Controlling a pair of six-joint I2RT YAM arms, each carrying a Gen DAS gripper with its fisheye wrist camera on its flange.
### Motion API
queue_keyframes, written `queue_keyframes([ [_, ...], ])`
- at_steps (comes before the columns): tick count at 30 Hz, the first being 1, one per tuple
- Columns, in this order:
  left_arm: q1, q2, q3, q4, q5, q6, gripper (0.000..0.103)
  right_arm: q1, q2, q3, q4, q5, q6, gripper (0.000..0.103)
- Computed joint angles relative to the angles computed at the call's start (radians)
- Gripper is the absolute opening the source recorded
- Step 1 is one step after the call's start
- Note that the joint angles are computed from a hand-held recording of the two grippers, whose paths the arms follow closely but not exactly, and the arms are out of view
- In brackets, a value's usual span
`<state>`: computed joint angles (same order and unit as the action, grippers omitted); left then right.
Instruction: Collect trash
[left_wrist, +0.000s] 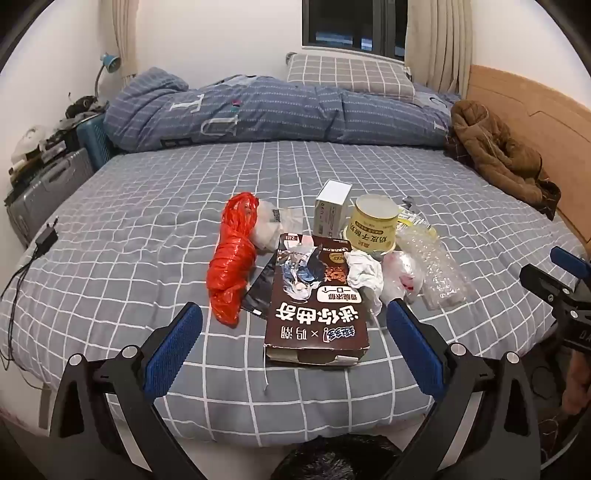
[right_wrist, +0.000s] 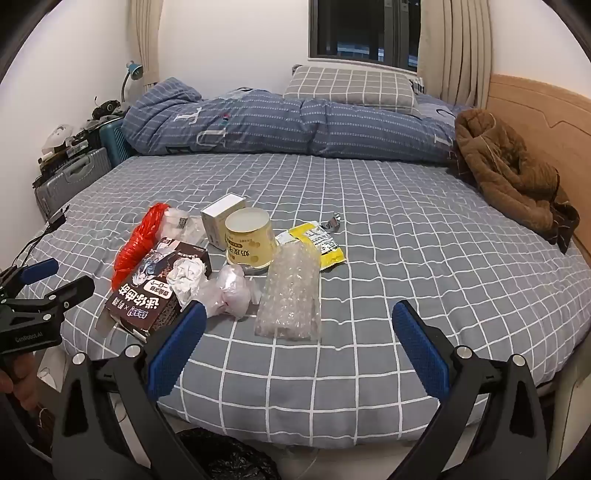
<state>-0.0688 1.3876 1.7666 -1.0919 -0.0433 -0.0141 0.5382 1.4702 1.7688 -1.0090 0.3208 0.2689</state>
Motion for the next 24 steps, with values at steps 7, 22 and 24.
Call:
queue_keyframes([
  [7, -0.003, -0.003, 0.001, -0.003, 0.003, -0.007, 0.097, -0.002, 0.001, 0.007, -0.005, -0.003, 0.008, 0.097],
  [22, 0.018, -0.006, -0.015, 0.006, 0.017, -0.007, 0.097, -0.007, 0.004, 0.005, 0.004, -0.019, 0.014, 0.097],
  [24, 0.017, -0.005, -0.014, 0.005, 0.015, -0.01, 0.097, -0.005, 0.004, 0.002, 0.008, -0.018, 0.018, 0.097],
])
